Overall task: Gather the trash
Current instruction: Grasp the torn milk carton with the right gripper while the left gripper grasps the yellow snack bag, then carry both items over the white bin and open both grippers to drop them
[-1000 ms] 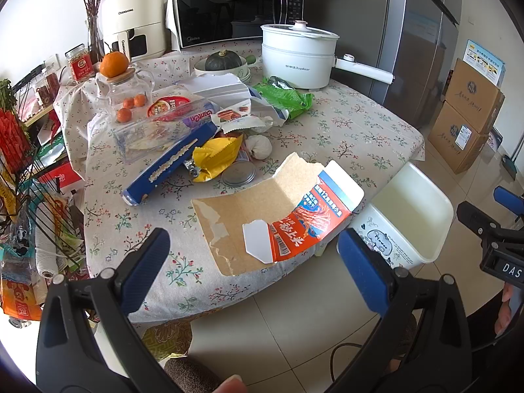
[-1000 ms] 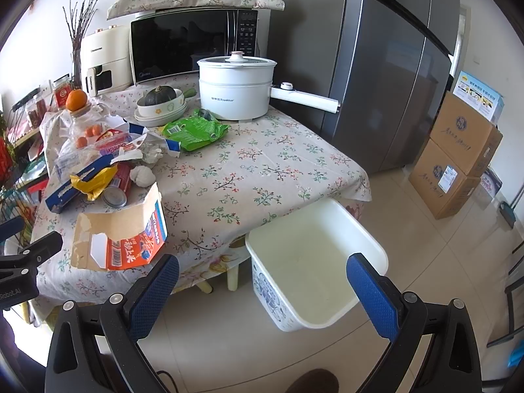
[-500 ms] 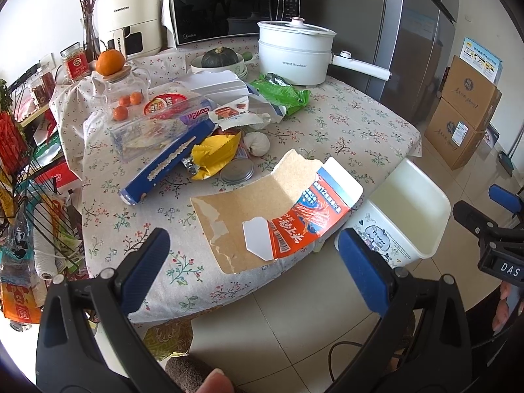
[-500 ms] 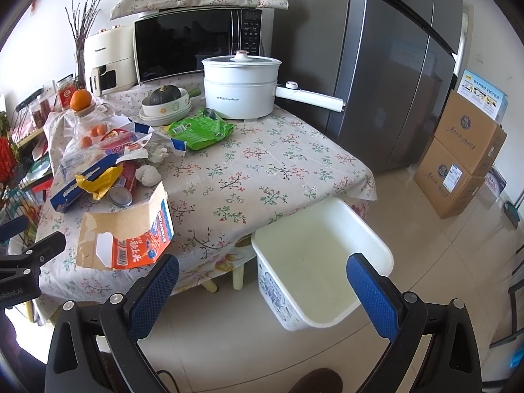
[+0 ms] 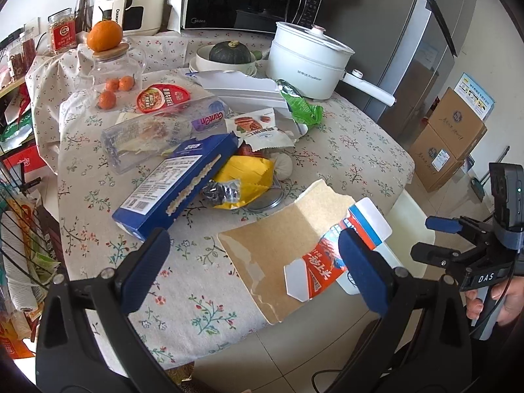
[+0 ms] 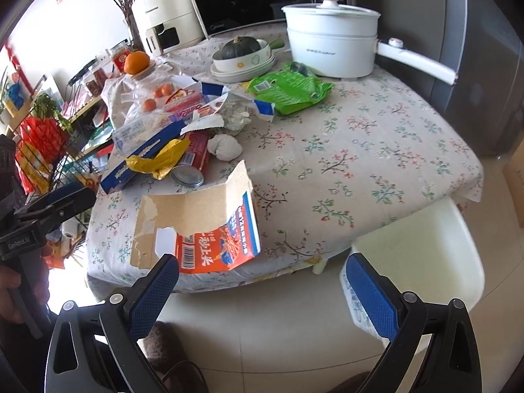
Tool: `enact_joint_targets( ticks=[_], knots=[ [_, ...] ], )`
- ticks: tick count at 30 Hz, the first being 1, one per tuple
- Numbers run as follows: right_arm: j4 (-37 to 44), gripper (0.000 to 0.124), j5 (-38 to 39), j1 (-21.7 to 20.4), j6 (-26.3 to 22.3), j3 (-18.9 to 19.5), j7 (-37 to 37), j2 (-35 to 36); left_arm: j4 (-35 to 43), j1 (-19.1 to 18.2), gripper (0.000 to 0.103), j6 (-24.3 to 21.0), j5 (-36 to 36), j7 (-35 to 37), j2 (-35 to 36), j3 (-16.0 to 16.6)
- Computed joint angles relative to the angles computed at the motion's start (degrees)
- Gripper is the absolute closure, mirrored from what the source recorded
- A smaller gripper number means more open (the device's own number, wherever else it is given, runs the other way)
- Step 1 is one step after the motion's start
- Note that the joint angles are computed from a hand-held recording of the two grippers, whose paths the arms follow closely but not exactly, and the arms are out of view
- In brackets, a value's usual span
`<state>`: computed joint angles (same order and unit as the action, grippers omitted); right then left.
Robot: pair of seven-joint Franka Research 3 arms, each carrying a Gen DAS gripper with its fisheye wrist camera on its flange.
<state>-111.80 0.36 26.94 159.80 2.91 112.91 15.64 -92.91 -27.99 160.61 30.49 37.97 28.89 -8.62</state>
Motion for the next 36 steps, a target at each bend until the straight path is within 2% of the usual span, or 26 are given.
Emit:
enact_joint_targets(
  ticks=[3,5,7,12,15,18,20,21,22,24,28,36],
  knots=[
    [4.85,0.032,5.67,-2.69,-2.53,2.4,-4.84,4.99,3.15,2.13,0.003,-0.65,-2.51,5.38,2.92,-2.24],
    [6.56,0.045,11.6,-5.08,-3.07,4.48,-8.14,7.28,4.77,3.13,0.008,-0.48,-4.66,8.96,4.66,-3.64],
    [8.61,0.05,16.67,-6.9,-4.09,5.99,-11.22,9.42,6.88,2.63,0.012,-1.07,-5.23,11.47,6.33,-3.45],
    [12.11,0.068,20.58,-6.84,-5.32,5.92,-14.72,12.46,13.37,1.92,0.027,-2.57,-7.11,17.96,11.34,-3.42],
    [13.12,0.077,22.49,-6.92,-5.58,6.08,-16.21,13.33,16.88,0.58,0.037,-4.06,-7.25,20.05,13.82,-2.16],
    [13.01,0.094,24.57,-7.3,-4.88,6.47,-17.57,13.6,19.66,-0.41,0.045,-5.8,-7.33,21.05,15.63,-1.1],
    [12.5,0.108,25.94,-7.68,-4.29,6.9,-18.75,13.44,20.68,-0.98,0.06,-6.61,-7.4,20.82,16.21,-0.47],
    [12.14,0.111,26.65,-7.9,-4.01,7.18,-19.49,13.23,20.83,-1.39,0.065,-6.92,-7.11,20.35,16.19,0.12],
    [11.6,0.114,27.25,-7.99,-3.53,7.35,-20.12,12.83,21.17,-1.74,0.075,-7.12,-6.74,19.99,16.31,0.59],
    [10.49,0.116,27.47,-7.54,-2.5,7.05,-20.62,11.82,20.54,-1.87,0.079,-6.22,-6.19,19.47,15.93,0.98],
    [8.39,0.118,26.06,-6.01,-0.2,5.77,-20.11,9.62,19.65,-2.21,0.095,-4.3,-4.98,17.98,15.29,1.68],
    [2.25,0.121,25.67,-5.74,4.6,5.38,-20.37,3.54,13.0,-2.42,0.098,2.05,-2.7,12.72,10.16,2.92]
  ],
)
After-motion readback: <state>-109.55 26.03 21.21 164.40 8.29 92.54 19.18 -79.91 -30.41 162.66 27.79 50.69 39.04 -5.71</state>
